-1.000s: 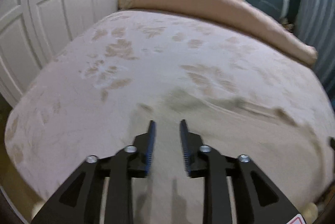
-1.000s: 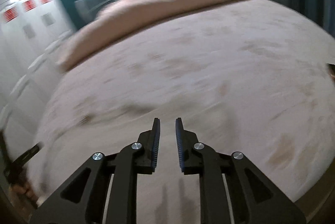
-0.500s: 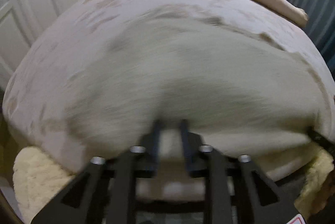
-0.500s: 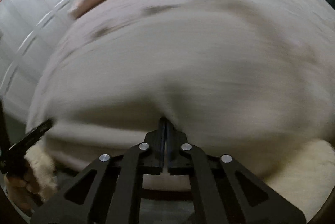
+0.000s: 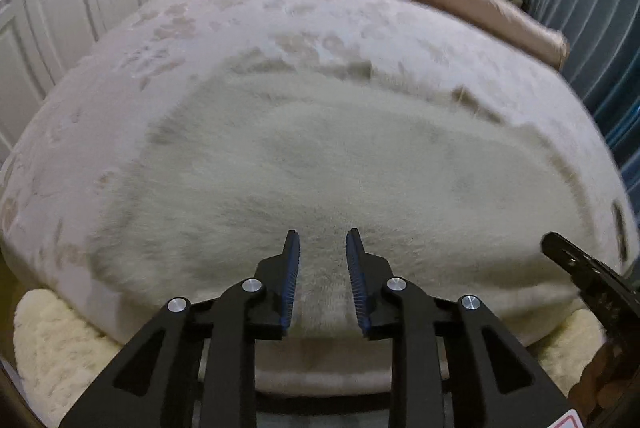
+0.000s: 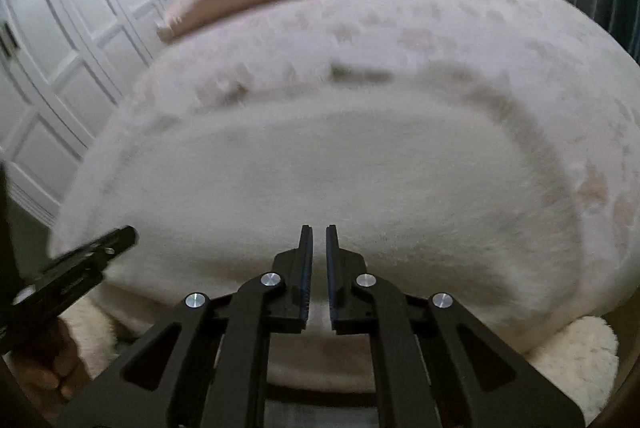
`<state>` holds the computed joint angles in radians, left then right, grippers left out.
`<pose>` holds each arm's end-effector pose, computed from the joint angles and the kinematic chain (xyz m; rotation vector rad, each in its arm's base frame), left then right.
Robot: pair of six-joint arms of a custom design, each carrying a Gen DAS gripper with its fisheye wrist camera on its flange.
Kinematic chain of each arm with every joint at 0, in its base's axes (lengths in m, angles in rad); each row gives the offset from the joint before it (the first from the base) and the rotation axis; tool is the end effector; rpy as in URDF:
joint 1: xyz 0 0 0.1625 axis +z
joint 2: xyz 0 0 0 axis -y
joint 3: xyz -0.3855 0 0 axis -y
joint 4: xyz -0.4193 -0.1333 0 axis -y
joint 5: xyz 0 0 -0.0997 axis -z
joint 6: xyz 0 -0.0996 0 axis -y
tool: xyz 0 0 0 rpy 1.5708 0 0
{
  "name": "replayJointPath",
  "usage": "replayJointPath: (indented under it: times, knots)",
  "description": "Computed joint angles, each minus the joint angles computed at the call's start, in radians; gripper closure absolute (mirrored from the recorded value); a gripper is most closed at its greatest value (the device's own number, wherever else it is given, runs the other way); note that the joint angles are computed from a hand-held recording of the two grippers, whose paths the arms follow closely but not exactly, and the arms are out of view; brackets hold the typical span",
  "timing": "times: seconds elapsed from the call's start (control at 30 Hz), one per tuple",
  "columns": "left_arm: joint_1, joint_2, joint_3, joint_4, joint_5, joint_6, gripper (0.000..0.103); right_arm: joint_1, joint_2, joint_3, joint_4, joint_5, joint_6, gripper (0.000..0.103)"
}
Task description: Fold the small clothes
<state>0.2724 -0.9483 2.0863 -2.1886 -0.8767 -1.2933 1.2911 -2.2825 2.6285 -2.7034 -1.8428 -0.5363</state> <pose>-0.3795 -0.3106 -0.0209 0.2358 2.3856 -0.6582 0.0248 -0.2995 0.3150 0.1771 -2.4693 0.8072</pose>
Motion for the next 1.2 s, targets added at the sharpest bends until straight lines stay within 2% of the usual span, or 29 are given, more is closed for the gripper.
replayJointPath:
  times: [0.03,0.07,0.1,0.13,0.2,0.27,0.33,0.37,0.4,0.43,0.47,0.5,0.53,0.57,0.6,0.67,0.73,0.77,0.8,0.83,0.87,0.93,1.0,1.03,1.07,1.1,1.13,1.2]
  knots:
    - [0.012,0.009,0.003,0.006,-0.002,0.000,0.076,-0.044,0.011,0.003,-0.017,0.010,-0.018,0.100]
    - [0.017,-0.002,0.034,-0.030,-0.002,0.007,0.075,-0.097,-0.011,0.006,-0.001,0.062,-0.031,0.103]
    - [0.012,-0.024,0.063,-0.062,0.002,0.010,0.075,-0.170,-0.072,0.002,0.052,0.132,-0.039,0.103]
    - [0.009,-0.046,0.079,-0.051,0.004,0.002,0.076,-0.222,-0.134,0.007,0.090,0.160,-0.054,0.103]
    - [0.000,-0.099,0.100,0.049,0.017,-0.043,0.079,-0.295,-0.189,-0.004,0.097,0.156,-0.066,0.103]
    - [0.008,-0.145,0.125,0.073,0.012,-0.063,0.086,-0.382,-0.222,-0.040,0.156,0.207,-0.064,0.103]
    - [0.029,-0.198,0.140,0.074,0.008,-0.083,0.087,-0.365,-0.230,-0.057,0.148,0.185,-0.054,0.103]
    - [0.029,-0.211,0.138,0.084,0.017,-0.098,0.088,-0.320,-0.209,-0.072,0.107,0.158,-0.039,0.094]
    - [0.034,-0.217,0.118,0.120,0.047,-0.121,0.088,-0.284,-0.186,-0.083,0.072,0.134,-0.022,0.080]
    - [0.039,-0.215,0.099,0.144,0.081,-0.126,0.081,-0.252,-0.154,-0.106,0.046,0.131,-0.004,0.074]
    - [0.056,-0.207,0.074,0.144,0.125,-0.106,0.068,-0.232,-0.118,-0.134,0.036,0.150,0.014,0.060]
    - [0.080,-0.196,0.055,0.129,0.157,-0.080,0.059,-0.218,-0.068,-0.158,0.008,0.158,0.027,0.047]
    - [0.102,-0.183,0.036,0.116,0.189,-0.065,0.041,-0.183,0.003,-0.189,-0.034,0.138,0.042,0.044]
    - [0.126,-0.163,0.014,0.109,0.226,-0.060,0.036,-0.144,0.089,-0.223,-0.091,0.100,0.041,0.039]
    - [0.141,-0.149,-0.001,0.099,0.241,-0.057,0.035,-0.129,0.142,-0.242,-0.134,0.071,0.021,0.033]
    - [0.204,-0.113,-0.032,0.013,0.216,0.021,0.031,-0.089,0.279,-0.291,-0.222,-0.006,-0.009,0.023]
    - [0.275,-0.070,-0.070,-0.047,0.157,0.073,0.032,-0.091,0.344,-0.323,-0.228,-0.035,-0.023,0.023]
    - [0.295,-0.049,-0.083,-0.052,0.156,0.096,0.040,-0.096,0.390,-0.349,-0.207,-0.041,-0.025,0.038]
    - [0.301,-0.036,-0.091,-0.046,0.166,0.113,0.049,-0.103,0.394,-0.359,-0.164,-0.037,-0.019,0.082]
    - [0.305,-0.024,-0.097,-0.059,0.167,0.150,0.077,-0.108,0.397,-0.378,-0.117,-0.036,0.004,0.096]
    - [0.311,-0.023,-0.096,-0.093,0.159,0.194,0.096,-0.120,0.376,-0.380,-0.098,0.007,0.025,0.095]
    - [0.310,-0.039,-0.083,-0.144,0.178,0.217,0.096,-0.150,0.289,-0.361,-0.115,0.156,0.045,0.096]
    - [0.308,-0.043,-0.082,-0.147,0.214,0.217,0.097,-0.175,0.250,-0.358,-0.133,0.227,0.065,0.096]
    - [0.318,-0.033,-0.093,-0.134,0.220,0.216,0.097,-0.188,0.261,-0.364,-0.149,0.223,0.074,0.096]
    - [0.330,-0.022,-0.104,-0.116,0.216,0.213,0.096,-0.204,0.307,-0.382,-0.155,0.177,0.077,0.096]
    - [0.350,0.001,-0.120,-0.082,0.202,0.199,0.096,-0.202,0.363,-0.411,-0.130,0.103,0.088,0.095]
    - [0.357,0.016,-0.126,-0.083,0.213,0.211,0.095,-0.227,0.414,-0.429,-0.090,0.067,0.085,0.095]
    - [0.345,0.034,-0.141,-0.034,0.249,0.202,0.094,-0.227,0.408,-0.420,-0.105,0.076,0.084,0.092]
